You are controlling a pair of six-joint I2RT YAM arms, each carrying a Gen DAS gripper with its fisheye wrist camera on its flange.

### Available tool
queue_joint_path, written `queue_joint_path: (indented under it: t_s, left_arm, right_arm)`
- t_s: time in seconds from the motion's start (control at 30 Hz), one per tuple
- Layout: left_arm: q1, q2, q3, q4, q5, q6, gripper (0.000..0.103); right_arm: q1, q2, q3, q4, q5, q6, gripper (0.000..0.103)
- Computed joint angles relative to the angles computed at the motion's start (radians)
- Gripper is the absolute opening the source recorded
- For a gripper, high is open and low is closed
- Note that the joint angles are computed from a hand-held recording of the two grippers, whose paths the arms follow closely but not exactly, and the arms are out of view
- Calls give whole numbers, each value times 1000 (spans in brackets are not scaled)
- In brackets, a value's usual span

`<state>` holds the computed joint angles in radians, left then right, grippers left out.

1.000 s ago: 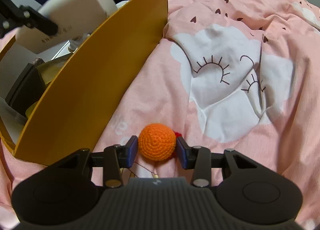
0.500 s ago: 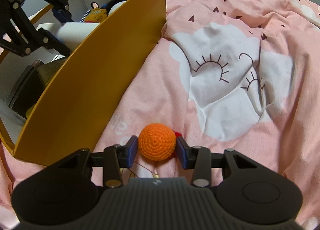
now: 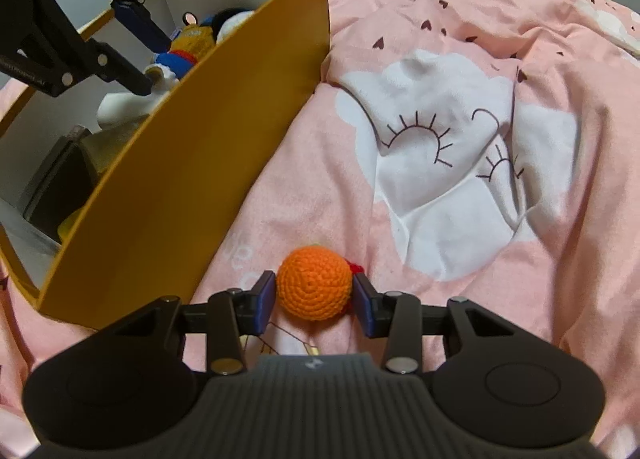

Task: Organize objects
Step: 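Lower the white cylinder into the shoebox with left gripper while right grasps the orange crochet ball, then carry the orange crochet ball into the shoebox and open right gripper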

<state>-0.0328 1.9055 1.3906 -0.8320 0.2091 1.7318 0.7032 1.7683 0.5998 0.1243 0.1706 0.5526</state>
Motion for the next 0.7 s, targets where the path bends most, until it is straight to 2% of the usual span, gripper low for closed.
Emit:
queue_joint_path:
  t_s: [0.07, 0.3, 0.43, 0.5, 0.7]
  left_arm:
    - [21, -22, 5, -12, 58, -81, 39]
    - [89, -127, -29, 66, 140, -438, 39]
    - [150, -123, 14, -20, 149, -591, 39]
    - [173, -111, -2, -20, 128, -640, 39]
    - [214, -151, -238, 241, 74, -662, 39]
  right_arm:
    - [8, -41, -18, -6, 15, 14, 43]
    - [65, -283, -52, -100, 125, 23, 43]
    - [100, -394, -20, -159, 190, -1, 43]
    - [119, -418, 5, -168, 210, -18, 43]
    - [147, -363, 101, -154, 196, -87, 43]
